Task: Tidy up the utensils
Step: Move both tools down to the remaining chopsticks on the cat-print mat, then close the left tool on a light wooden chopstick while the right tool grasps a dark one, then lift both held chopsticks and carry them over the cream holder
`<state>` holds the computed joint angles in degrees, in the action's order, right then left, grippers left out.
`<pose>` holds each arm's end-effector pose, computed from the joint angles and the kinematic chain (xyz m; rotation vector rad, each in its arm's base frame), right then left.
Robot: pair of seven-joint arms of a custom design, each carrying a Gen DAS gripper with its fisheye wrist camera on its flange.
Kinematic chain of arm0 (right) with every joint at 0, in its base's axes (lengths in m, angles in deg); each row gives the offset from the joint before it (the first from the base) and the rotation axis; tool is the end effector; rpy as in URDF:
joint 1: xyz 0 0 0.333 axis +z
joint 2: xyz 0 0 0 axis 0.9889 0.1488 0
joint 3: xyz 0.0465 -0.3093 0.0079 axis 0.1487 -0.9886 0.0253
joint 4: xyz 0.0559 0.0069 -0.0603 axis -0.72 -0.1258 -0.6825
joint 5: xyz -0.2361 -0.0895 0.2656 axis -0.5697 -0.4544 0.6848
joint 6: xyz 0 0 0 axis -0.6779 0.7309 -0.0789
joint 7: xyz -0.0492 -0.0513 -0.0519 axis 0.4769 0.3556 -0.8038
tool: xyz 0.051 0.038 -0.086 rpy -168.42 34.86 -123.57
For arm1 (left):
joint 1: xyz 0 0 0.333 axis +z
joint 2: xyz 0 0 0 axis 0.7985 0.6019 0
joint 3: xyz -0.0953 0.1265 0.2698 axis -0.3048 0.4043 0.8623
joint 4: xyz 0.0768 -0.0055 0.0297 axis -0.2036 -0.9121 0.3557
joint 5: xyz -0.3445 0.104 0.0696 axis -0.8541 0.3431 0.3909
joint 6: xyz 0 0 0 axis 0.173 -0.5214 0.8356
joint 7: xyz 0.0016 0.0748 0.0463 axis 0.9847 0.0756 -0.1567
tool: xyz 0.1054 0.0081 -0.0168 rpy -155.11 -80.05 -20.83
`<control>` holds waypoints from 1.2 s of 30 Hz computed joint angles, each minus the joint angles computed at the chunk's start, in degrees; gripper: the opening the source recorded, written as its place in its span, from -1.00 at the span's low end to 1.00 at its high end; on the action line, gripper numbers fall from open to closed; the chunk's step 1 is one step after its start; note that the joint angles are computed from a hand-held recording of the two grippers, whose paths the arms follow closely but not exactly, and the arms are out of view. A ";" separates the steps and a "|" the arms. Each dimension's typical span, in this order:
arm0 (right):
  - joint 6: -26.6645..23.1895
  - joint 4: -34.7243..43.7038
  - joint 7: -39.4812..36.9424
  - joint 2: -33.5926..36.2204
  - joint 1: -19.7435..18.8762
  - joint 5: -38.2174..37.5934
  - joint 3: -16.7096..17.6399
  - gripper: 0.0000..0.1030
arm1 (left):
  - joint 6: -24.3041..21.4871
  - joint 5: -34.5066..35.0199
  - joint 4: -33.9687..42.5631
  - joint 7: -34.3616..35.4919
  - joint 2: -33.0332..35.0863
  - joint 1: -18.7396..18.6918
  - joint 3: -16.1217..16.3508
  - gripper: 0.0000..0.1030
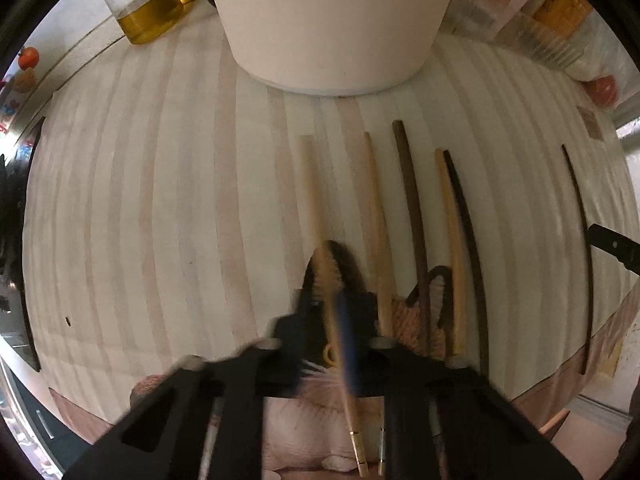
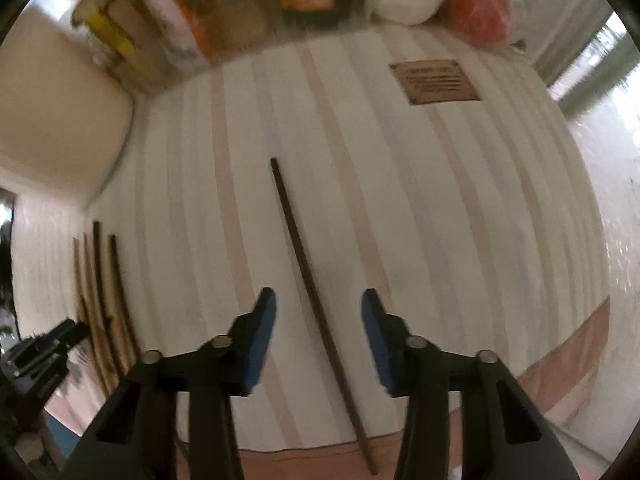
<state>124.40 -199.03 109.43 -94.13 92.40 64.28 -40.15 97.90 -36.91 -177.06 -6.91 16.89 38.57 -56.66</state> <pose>0.4783 0.1186 0.4176 -2.1657 2.0828 -0.1142 0.4073 -0.2021 0.4439 -2.2149 2.0109 -0.0881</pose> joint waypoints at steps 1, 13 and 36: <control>-0.15 0.24 -0.41 0.51 0.09 -0.30 0.08 -0.68 | 0.33 0.43 -0.18 -0.52 -0.07 0.16 -0.07 -0.90; -4.09 4.10 -5.23 5.62 1.68 17.74 -0.44 -0.89 | 1.62 -5.17 -4.30 -0.72 -3.60 3.10 3.87 -0.91; -7.79 16.14 5.30 14.17 11.33 -5.58 2.07 -0.88 | 1.86 -5.25 -3.56 3.41 -1.03 3.04 1.69 -0.91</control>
<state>116.61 -182.89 114.73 -79.96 103.73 58.71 -38.08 99.77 -42.15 -180.62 -3.50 15.86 41.60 -54.98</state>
